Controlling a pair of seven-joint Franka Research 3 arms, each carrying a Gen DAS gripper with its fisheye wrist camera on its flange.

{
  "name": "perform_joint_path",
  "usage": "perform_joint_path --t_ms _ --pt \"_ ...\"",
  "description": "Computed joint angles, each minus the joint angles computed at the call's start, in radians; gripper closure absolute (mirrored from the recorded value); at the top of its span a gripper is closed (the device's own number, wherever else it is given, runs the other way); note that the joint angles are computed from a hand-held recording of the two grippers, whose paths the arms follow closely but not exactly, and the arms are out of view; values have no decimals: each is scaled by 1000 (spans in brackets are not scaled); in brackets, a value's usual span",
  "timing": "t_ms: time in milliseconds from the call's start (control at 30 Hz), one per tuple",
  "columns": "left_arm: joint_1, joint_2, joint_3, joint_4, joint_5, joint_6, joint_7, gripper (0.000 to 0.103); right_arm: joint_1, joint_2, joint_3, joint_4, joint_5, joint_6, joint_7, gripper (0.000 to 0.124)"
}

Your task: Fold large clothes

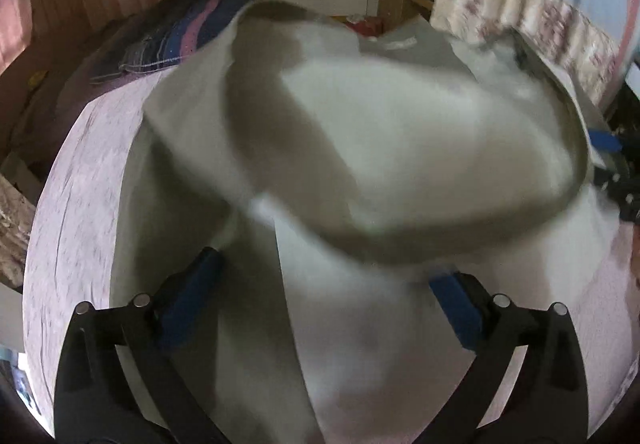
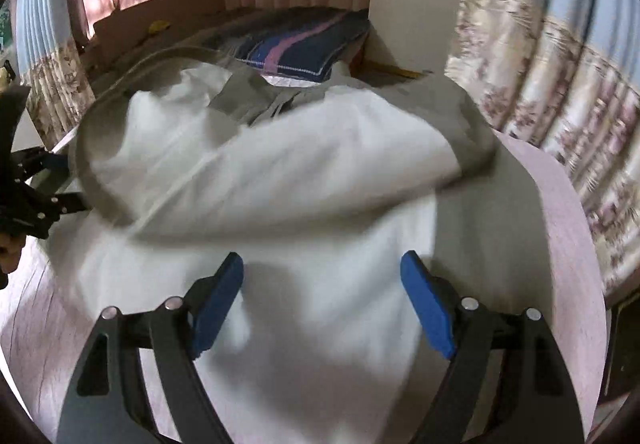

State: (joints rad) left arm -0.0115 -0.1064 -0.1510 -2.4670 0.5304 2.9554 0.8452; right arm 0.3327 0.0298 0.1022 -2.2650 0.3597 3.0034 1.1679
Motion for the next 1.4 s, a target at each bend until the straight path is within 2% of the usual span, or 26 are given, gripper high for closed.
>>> perform_joint_path --t_ms 67,100,167,267,333,367,400,433,467,500,567,633,700,800,867,933,967,1067,1200,1300,1400 --pt "28 45 5 42 55 48 -47 3 -8 70 -1 91 7 -29 11 43" --pt "48 81 7 87 132 50 -118 3 -22 105 11 140 57 -44 -15 43" --pt "49 136 29 160 242 44 -242 3 -46 177 24 243 125 -75 -30 43" --pt "50 214 79 243 192 102 -287 3 -85 270 50 378 210 -101 -41 43" --pt "70 268 74 296 58 120 -240 3 -55 334 1 462 152 -110 52 43" --pt "48 294 102 334 58 109 -266 3 -50 360 -11 494 131 -110 82 43" --pt "13 313 148 364 94 99 -313 3 -24 390 -49 531 80 -114 144 43" --pt "-39 340 213 412 175 57 -393 3 7 421 -94 571 18 -130 215 43" --pt "-65 356 243 441 221 14 -440 3 23 446 -124 599 -27 -140 270 43" --pt "-73 377 255 474 250 -48 -471 3 40 464 -155 618 -69 -140 327 43" --pt "-57 398 246 498 264 -113 -498 3 19 478 -146 630 -89 -142 363 43" --pt "-4 403 219 473 215 -77 -486 3 -13 472 -116 618 -89 -121 367 43" --pt "10 396 222 449 214 -53 -495 3 -30 447 -94 579 -91 -72 354 43" --pt "-13 356 257 407 320 -50 -566 3 47 392 -174 500 -194 1 405 43" --pt "-15 314 252 373 397 -64 -591 3 152 353 -289 447 -308 29 493 43" --pt "-17 266 246 346 502 -77 -642 3 228 300 -366 385 -410 35 568 40" --pt "-19 233 234 328 544 -94 -657 3 248 282 -386 367 -446 33 601 33" --pt "-23 125 183 258 683 -128 -725 3 278 205 -401 289 -533 38 680 33" --pt "-15 15 97 166 716 -108 -771 3 288 106 -384 174 -629 48 784 33" --pt "-3 -33 37 100 711 -78 -829 3 261 32 -333 64 -639 76 805 33" --pt "-2 -62 -21 42 723 -84 -894 3 240 -52 -314 -60 -848 102 978 33"
